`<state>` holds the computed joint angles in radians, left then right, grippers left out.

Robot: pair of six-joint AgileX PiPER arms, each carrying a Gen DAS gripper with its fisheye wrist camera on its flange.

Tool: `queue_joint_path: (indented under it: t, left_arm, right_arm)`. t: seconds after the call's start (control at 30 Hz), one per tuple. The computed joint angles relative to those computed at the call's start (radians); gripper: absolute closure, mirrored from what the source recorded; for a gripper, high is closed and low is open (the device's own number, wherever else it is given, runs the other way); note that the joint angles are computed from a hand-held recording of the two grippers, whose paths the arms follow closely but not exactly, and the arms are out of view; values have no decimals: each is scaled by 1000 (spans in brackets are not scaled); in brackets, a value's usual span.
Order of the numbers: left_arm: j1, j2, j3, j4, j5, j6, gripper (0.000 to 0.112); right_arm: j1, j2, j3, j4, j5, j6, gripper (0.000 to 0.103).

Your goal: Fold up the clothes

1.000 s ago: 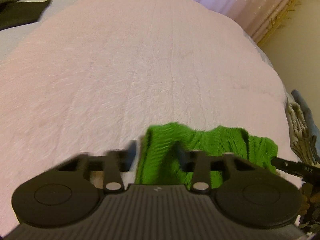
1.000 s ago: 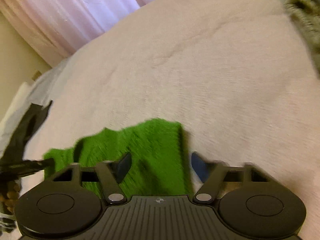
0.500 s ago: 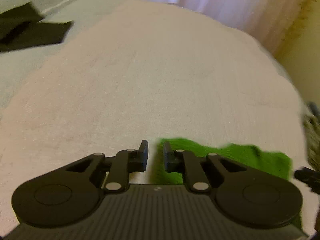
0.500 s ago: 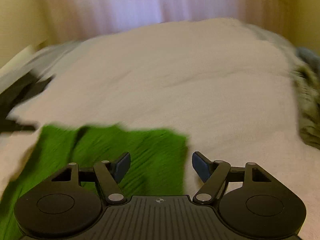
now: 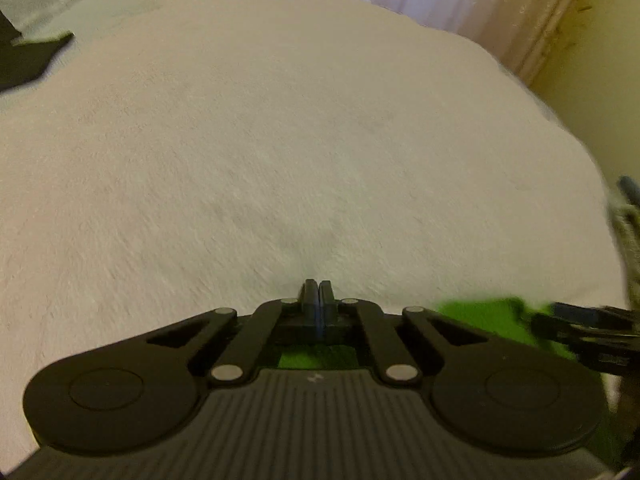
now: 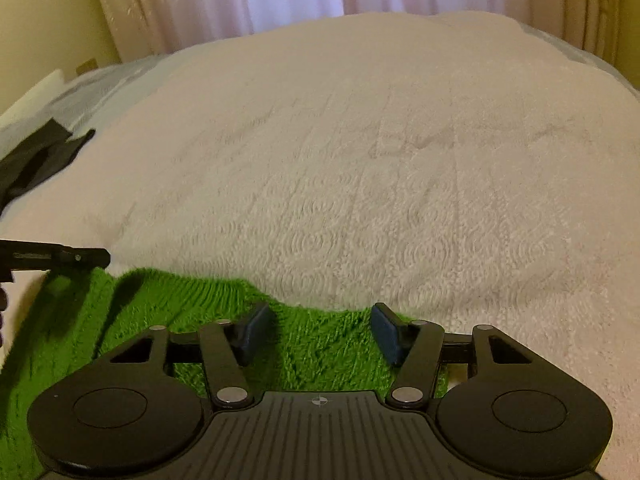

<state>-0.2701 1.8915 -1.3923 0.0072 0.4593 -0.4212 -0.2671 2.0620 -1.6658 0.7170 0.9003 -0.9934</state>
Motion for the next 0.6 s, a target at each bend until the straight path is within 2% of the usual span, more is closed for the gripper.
queue_joint_path:
  t: [0.1, 0.2, 0.33, 0.37, 0.47, 0.53, 0.6]
  left_arm:
    - [-1, -21, -20, 50, 45, -74, 109]
    - [-34, -122, 42, 103, 62, -90, 105]
    - [-159, -244, 148, 93, 94, 4, 104]
    - [-203, -267, 185, 132, 112, -19, 103]
    - [-341, -341, 302, 276, 176, -172, 104]
    - [-434, -409, 392, 375, 228, -331, 104]
    - [-537, -509, 476, 438, 305, -495, 104]
  right_arm:
    - [-31, -65, 44, 41, 7, -11, 45]
    - [-69, -142, 103, 68, 17, -52, 45]
    - [-104, -232, 207, -13, 95, -96, 45]
    - [-116, -257, 242, -30, 114, -111, 45]
    - [-188, -383, 432, -90, 117, -190, 45]
    - [-286, -511, 569, -90, 126, -338, 45]
    - [-404, -615, 645, -114, 193, -432, 45]
